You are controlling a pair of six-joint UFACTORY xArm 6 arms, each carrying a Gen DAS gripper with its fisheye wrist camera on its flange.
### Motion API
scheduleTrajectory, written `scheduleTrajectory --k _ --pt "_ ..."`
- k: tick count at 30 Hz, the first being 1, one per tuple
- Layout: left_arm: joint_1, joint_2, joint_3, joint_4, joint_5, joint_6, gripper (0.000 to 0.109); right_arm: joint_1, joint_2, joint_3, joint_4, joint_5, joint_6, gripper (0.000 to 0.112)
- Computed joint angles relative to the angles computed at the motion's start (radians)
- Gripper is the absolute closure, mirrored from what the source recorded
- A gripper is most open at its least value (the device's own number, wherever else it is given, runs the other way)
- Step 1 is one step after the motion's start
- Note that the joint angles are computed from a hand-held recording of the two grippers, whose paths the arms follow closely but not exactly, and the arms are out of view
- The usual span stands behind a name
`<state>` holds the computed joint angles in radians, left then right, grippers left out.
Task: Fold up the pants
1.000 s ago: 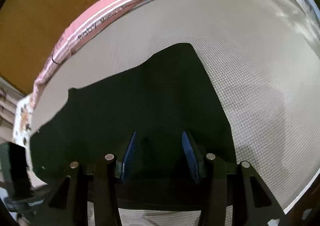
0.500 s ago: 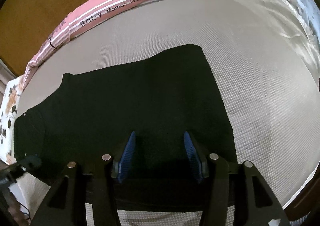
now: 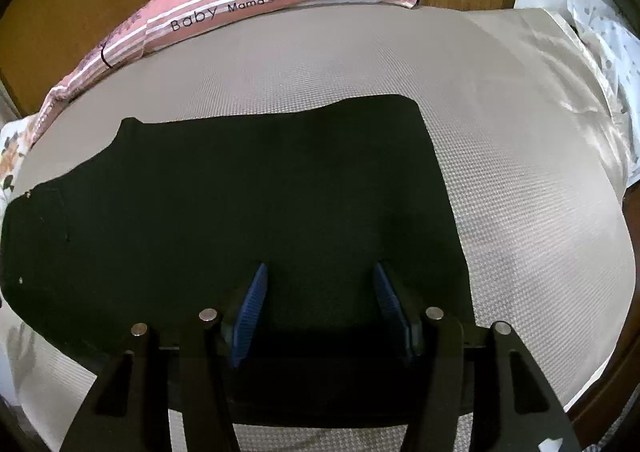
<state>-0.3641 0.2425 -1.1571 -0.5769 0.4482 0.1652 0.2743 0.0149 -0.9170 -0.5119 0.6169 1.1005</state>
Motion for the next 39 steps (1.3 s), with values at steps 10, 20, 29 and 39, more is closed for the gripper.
scheduleTrajectory --k 10,20,29,39 --pt "0.104 -0.016 0.061 -0.317 0.090 0.120 0.054 0.007 0.005 -0.004 -0.026 0.010 0.010 0.054" --pt "0.132 0.073 -0.008 -0.550 0.110 0.220 0.054 0.011 0.009 -0.009 -0.023 0.009 0.011 0.051" --pt "0.149 0.154 -0.074 -0.707 0.117 0.306 0.054 0.000 -0.008 0.016 -0.002 -0.040 0.022 0.048" --pt "0.102 0.187 -0.105 -0.688 -0.015 0.287 0.077 -0.004 -0.004 0.014 -0.001 -0.049 0.024 0.046"
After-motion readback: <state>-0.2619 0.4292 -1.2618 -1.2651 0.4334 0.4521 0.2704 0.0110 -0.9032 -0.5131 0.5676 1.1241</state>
